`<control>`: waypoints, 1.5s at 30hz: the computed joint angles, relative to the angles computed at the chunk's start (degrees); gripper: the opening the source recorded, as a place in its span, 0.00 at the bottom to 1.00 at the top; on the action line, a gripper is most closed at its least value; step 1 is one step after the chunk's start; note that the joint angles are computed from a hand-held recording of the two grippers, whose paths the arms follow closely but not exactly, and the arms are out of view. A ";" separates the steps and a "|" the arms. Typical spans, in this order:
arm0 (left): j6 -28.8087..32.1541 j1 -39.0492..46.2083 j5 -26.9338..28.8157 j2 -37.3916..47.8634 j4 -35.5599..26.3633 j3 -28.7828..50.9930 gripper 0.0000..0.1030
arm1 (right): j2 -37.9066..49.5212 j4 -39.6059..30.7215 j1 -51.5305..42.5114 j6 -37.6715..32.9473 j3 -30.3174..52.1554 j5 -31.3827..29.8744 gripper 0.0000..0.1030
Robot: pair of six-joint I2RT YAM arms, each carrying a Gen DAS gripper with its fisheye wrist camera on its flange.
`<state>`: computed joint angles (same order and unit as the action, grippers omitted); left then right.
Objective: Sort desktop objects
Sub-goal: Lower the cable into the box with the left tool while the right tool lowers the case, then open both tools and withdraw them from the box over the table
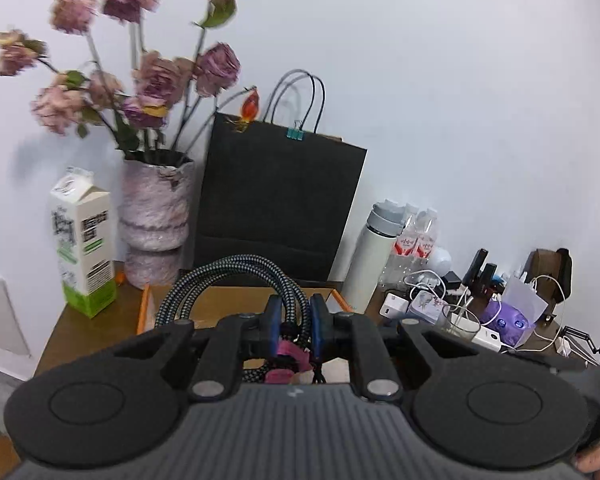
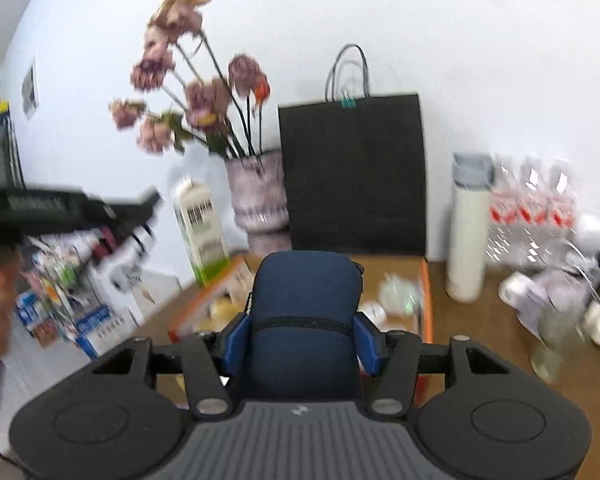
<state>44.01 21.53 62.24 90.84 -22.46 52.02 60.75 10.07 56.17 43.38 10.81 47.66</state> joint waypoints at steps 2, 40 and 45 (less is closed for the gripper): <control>-6.27 -5.00 -4.58 1.02 5.36 1.29 0.15 | -0.19 4.68 -11.39 -7.58 1.77 -11.26 0.52; -22.68 -21.74 -33.49 32.99 18.40 22.00 0.83 | 49.24 5.97 -40.06 -16.34 34.87 -33.88 0.57; -20.33 -19.36 -32.20 24.30 16.39 15.35 0.93 | 40.04 3.32 -38.36 -15.14 29.62 -31.22 0.69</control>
